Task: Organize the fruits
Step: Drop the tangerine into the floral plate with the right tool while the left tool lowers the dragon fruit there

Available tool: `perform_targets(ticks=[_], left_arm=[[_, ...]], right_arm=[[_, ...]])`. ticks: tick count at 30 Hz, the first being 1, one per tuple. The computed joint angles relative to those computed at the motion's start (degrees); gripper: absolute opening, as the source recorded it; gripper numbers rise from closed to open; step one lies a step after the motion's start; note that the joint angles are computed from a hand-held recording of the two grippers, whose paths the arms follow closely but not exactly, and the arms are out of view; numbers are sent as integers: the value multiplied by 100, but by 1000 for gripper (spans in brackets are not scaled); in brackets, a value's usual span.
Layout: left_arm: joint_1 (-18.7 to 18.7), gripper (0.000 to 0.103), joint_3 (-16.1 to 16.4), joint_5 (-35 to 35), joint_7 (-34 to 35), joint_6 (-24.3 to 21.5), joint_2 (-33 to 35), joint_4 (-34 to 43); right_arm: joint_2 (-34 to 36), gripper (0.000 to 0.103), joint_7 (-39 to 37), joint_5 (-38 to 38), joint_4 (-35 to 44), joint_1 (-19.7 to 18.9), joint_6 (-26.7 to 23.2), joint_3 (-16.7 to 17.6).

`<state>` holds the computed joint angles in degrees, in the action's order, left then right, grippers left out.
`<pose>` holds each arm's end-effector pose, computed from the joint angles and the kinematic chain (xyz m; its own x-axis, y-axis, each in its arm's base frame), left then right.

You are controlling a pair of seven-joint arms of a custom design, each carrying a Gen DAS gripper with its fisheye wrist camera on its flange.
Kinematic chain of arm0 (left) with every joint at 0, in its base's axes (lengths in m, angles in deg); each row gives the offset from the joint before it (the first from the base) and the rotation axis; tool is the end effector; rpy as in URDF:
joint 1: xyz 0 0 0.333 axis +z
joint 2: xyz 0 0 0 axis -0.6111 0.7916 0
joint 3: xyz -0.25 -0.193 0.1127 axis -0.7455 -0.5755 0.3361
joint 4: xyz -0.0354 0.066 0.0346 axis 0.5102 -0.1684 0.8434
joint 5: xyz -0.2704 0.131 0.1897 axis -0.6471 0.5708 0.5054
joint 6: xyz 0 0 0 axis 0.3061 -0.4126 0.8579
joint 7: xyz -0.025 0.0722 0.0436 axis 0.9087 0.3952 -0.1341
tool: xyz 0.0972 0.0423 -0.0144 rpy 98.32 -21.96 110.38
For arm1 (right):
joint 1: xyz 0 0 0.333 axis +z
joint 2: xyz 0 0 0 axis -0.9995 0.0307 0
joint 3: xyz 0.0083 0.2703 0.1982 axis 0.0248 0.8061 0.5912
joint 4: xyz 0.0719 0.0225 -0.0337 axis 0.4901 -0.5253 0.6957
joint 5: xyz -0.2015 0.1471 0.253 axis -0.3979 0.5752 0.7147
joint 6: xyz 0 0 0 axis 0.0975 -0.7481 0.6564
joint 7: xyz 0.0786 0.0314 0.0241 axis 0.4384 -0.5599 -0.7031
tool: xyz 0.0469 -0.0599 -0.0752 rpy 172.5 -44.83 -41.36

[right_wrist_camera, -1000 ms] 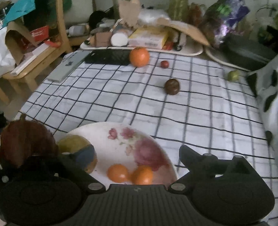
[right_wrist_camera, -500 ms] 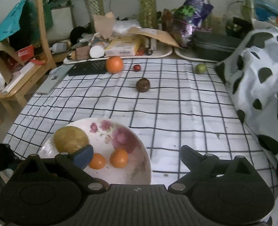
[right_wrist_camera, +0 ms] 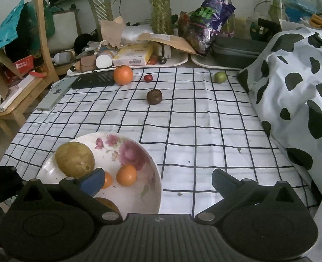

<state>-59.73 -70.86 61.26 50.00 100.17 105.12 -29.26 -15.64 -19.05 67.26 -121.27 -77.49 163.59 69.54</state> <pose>0.5814 -0.3548 0.3199 -0.2982 -0.9543 -0.0199 -0.7878 0.2578 -0.5593 0.6877 0.1892 0.3376 0.5153 -0.8477 -0.1259 -0.6834 -0.3178 -0.6572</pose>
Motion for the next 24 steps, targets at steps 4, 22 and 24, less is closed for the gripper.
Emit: perform_targets(ticks=[4,22,24], left_arm=[[185,78,-145,-206,69,124,-38,-103],[-380,84,873,741,-1669,1145,-708,-918],[-529,84,1106,1059,-2137,1213,-742,-918]], right_arm=[[5,103,39,-45,0,44,-1,-45],[-31,103,115,-19,-110,28,263,31],[-60,103,64,33,-162,3,341,78]])
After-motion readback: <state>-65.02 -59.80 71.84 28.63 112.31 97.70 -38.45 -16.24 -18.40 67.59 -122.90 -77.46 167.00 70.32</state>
